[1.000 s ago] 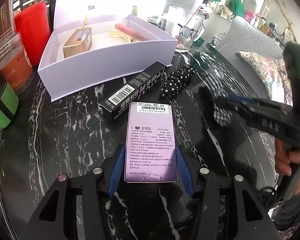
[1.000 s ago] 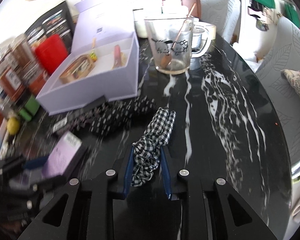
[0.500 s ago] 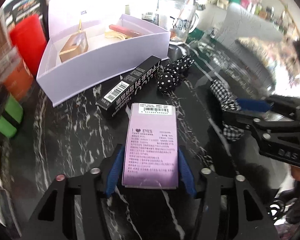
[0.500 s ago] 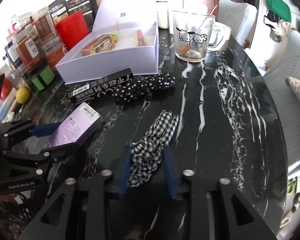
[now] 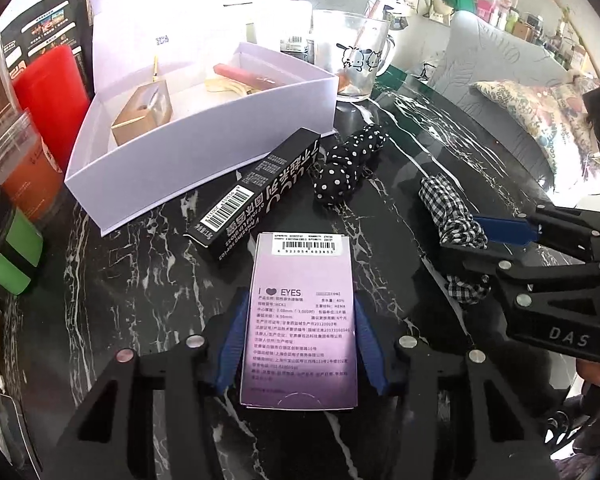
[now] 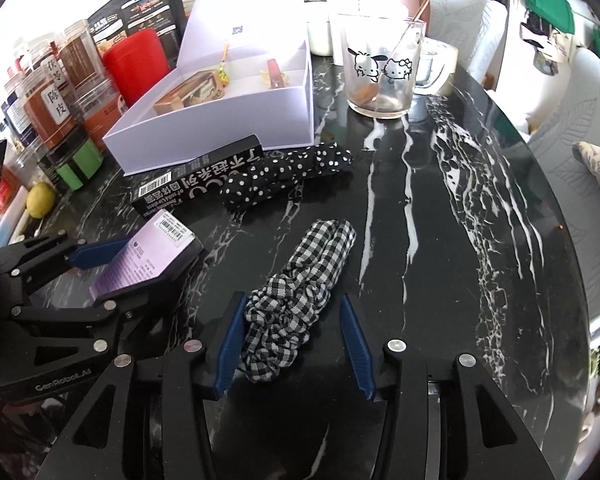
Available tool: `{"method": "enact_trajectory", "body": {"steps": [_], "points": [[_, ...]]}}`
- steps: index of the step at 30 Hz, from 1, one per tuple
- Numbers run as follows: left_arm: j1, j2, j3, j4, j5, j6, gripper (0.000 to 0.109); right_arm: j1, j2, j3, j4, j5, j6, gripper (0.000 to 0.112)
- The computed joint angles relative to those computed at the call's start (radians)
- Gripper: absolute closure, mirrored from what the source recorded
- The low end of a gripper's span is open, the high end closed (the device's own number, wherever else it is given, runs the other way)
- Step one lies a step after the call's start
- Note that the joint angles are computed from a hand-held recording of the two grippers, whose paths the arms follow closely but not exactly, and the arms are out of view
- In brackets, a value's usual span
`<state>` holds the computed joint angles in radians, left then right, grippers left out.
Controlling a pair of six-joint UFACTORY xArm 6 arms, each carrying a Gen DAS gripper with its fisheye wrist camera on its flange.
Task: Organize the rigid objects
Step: 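Carry the card box and gingham scrunchie toward the lavender box with both tools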
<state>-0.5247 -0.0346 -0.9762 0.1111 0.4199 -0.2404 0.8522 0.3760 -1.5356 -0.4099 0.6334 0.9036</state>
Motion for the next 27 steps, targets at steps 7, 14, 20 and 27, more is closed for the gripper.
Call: {"method": "enact_trajectory", "body": {"steps": [7,14,20,27], "points": [[0.004,-0.024,0.023,-0.074,0.000,0.044,0.058,-0.008,-0.012,0.044,-0.013,-0.094,0.021,0.089],[0.001,-0.054,0.044,-0.056,-0.005,0.011,0.058,0.001,-0.031,0.061,-0.038,-0.113,0.031,0.089],[-0.002,-0.089,0.062,-0.033,-0.018,-0.012,0.058,0.017,-0.033,0.052,-0.052,-0.116,0.023,0.089],[0.004,-0.131,0.083,0.009,-0.036,-0.048,0.058,0.030,-0.043,0.046,-0.072,-0.123,0.029,0.089]]}}
